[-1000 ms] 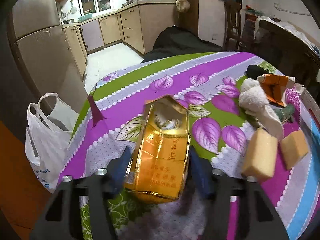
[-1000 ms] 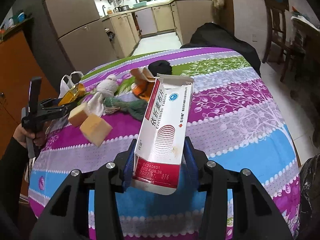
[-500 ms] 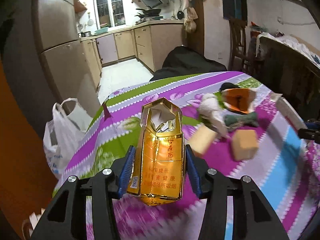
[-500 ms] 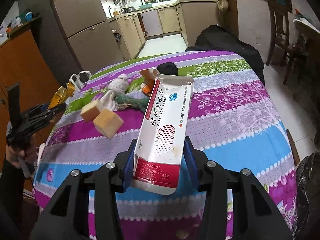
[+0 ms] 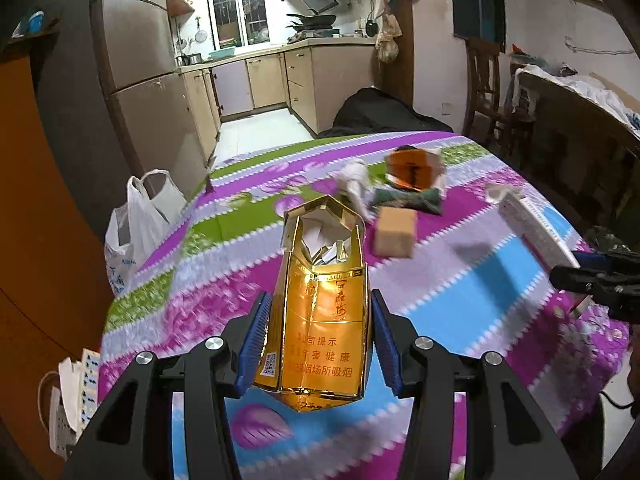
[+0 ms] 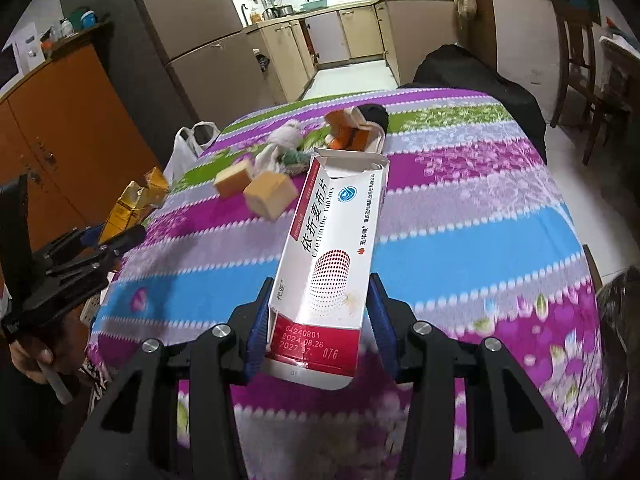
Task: Collect trash
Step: 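Carry the medicine box and cigarette pack in both tools over the trash bag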
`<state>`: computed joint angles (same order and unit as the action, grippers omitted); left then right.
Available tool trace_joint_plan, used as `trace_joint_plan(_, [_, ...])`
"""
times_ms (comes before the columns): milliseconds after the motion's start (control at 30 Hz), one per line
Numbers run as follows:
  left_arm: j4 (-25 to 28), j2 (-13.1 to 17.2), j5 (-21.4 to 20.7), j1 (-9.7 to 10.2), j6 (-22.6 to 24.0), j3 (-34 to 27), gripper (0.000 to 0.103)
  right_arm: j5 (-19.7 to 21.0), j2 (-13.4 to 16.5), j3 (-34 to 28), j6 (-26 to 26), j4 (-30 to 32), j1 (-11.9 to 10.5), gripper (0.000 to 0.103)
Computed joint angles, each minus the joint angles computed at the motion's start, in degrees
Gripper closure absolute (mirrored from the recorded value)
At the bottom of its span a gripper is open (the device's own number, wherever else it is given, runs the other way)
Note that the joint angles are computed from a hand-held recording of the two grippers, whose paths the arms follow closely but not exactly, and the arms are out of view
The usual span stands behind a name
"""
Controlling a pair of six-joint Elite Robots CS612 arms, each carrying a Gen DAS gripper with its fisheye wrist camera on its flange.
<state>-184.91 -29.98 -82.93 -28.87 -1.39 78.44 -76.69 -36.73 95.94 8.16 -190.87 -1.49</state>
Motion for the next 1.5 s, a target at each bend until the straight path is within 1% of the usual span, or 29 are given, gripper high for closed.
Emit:
trace_joint_plan(67, [0.7, -0.2, -0.3, -0.36, -0.5, 0.2, 0.053, 0.2, -0.4, 1.0, -0.1, -0.3, 0.0, 0.059])
trace_joint_plan(100, [0.8, -0.3, 0.5, -0.78, -0.2, 0.6, 0.053, 0.3, -0.5, 1.5, -0.2, -0.4, 0.1, 0.059])
trace_joint_plan(167, [-0.2, -0.4, 4.0, -2.12, 1.9, 1.4, 0.053, 0.2, -0.9, 2.4, -0.5, -0.7, 0.1, 0.059])
trace_joint_plan(200, [-0.7, -0.4, 4.5, -2.60, 2.6, 1.6, 0.053, 0.2, -1.1, 2.9, -0.6, -1.0, 0.2, 0.059])
trace_joint_plan(367, [0.0, -0.7, 3.8, -3.60, 2.8, 1.0, 0.053, -0.3, -2.0, 4.5, -1.0, -2.4, 0.1, 0.060])
trace_joint_plan(500, [-1.1, -0.4, 4.8, -4.83, 5.4, -0.4, 0.053, -1.0, -2.9, 5.4, -1.5, -3.8, -0.4, 0.060])
trace_joint_plan(567, [-1.0, -0.2, 4.2, -5.15, 6.2, -1.4, 0.053, -1.4, -3.5, 5.8, -1.9, -4.5, -0.8, 0.059])
trace_joint_plan(667, [-1.0, 0.2, 4.0, -6.11, 8.4, -3.2, 0.053, -2.0, -4.7, 6.8, -1.9, -5.6, -2.0, 0.059])
trace_joint_plan(867, [0.5, 1.5, 2.0, -8.15, 12.0, -7.6, 0.053, -5.1, -7.9, 9.5, -1.7, -7.1, -5.0, 0.059])
trace_joint_plan(933, [1.4, 2.0, 1.0, -8.97, 13.1, -9.4, 0.053, -6.6, -9.1, 10.6, -1.5, -7.3, -6.1, 0.059])
trace_joint_plan(1067, [2.4, 3.3, -0.6, -10.57, 16.0, -12.7, 0.053, -10.9, -11.1, 12.8, -1.4, -7.3, -8.1, 0.059])
trace_joint_plan(1300, [4.8, 5.5, -2.8, -13.42, 20.2, -17.9, 0.053, -15.8, -13.0, 15.5, -1.0, -6.2, -11.2, 0.059])
trace_joint_plan(1500, [7.8, 7.9, -3.6, -15.91, 23.5, -22.7, 0.053, -18.9, -13.6, 17.4, -0.2, -4.3, -13.2, 0.059])
